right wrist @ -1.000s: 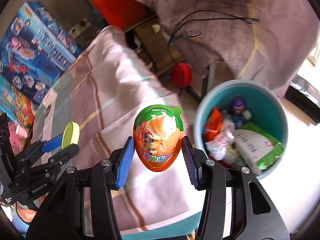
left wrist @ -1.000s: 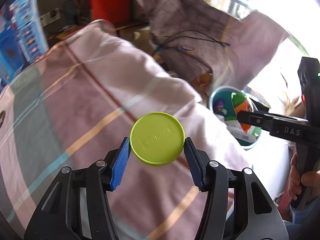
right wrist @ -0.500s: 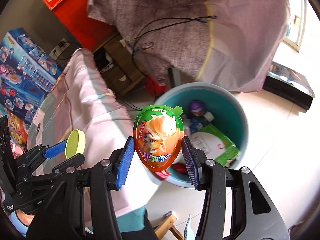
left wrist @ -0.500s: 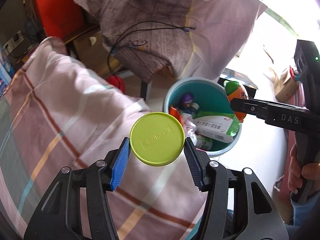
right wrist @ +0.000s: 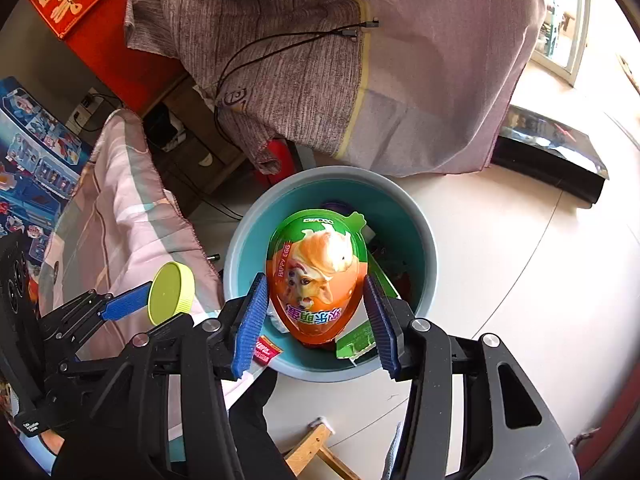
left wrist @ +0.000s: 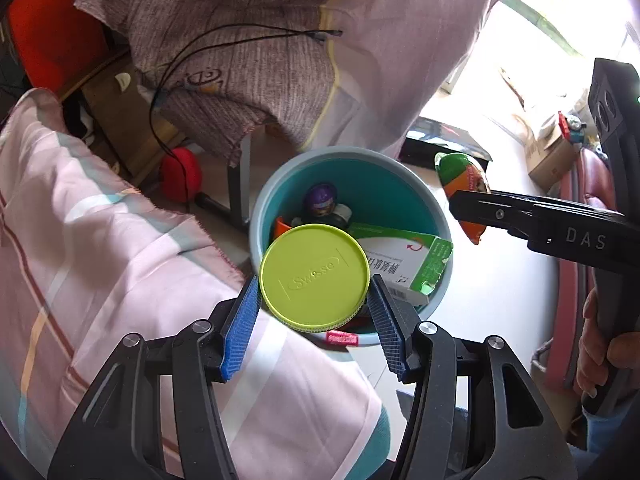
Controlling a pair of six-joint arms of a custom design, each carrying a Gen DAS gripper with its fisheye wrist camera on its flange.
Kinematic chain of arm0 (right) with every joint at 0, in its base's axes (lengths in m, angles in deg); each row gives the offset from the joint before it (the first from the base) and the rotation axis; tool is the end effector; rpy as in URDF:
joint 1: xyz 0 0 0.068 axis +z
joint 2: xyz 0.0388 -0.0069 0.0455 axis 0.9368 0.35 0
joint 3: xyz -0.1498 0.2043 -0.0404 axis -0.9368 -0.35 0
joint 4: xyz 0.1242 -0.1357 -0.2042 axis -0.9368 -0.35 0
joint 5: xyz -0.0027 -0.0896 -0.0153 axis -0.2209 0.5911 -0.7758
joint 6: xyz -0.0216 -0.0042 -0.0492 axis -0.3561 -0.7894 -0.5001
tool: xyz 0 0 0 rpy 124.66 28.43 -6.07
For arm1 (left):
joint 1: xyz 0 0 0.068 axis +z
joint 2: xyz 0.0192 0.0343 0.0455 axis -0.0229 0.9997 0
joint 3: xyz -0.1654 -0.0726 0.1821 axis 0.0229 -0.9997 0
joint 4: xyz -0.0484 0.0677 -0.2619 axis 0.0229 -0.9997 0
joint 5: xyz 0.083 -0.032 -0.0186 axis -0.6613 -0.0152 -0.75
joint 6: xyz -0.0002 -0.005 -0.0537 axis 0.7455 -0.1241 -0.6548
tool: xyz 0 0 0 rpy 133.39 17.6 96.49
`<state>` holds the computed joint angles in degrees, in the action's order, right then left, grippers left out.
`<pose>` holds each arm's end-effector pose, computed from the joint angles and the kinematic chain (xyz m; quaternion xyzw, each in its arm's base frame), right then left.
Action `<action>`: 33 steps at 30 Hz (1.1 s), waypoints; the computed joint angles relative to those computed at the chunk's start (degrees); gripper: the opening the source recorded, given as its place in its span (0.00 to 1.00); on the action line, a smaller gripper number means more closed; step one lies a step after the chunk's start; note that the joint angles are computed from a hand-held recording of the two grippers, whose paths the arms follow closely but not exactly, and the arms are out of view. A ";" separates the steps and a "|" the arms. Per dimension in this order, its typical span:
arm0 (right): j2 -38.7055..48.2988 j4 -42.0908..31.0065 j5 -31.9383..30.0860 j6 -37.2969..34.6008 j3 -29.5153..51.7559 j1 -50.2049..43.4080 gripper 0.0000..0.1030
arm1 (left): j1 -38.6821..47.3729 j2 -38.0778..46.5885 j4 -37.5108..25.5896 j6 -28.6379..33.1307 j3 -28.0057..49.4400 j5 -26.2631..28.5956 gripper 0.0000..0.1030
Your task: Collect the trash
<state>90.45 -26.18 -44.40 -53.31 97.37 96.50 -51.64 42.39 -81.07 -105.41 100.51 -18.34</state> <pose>0.2056 0.1095 0.0823 0.0068 0.9606 0.1795 0.2121 0.1735 -0.1993 0.0842 0.1361 0.9618 -0.0799 0.2237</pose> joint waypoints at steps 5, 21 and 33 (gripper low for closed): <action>4.82 -0.02 -1.97 -0.63 3.33 -1.23 0.48 | 0.98 6.10 2.06 1.48 3.95 2.67 0.55; 4.03 -2.96 1.19 1.76 4.31 0.95 0.77 | 1.78 3.59 1.18 0.55 0.91 3.02 0.89; -8.70 -10.80 7.76 5.70 -0.59 9.07 0.89 | -3.00 -9.09 -6.93 -5.58 -5.28 -3.29 0.95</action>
<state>81.75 -36.98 -36.65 -47.61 96.79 105.56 -54.63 33.30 -88.00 -110.99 95.23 -21.63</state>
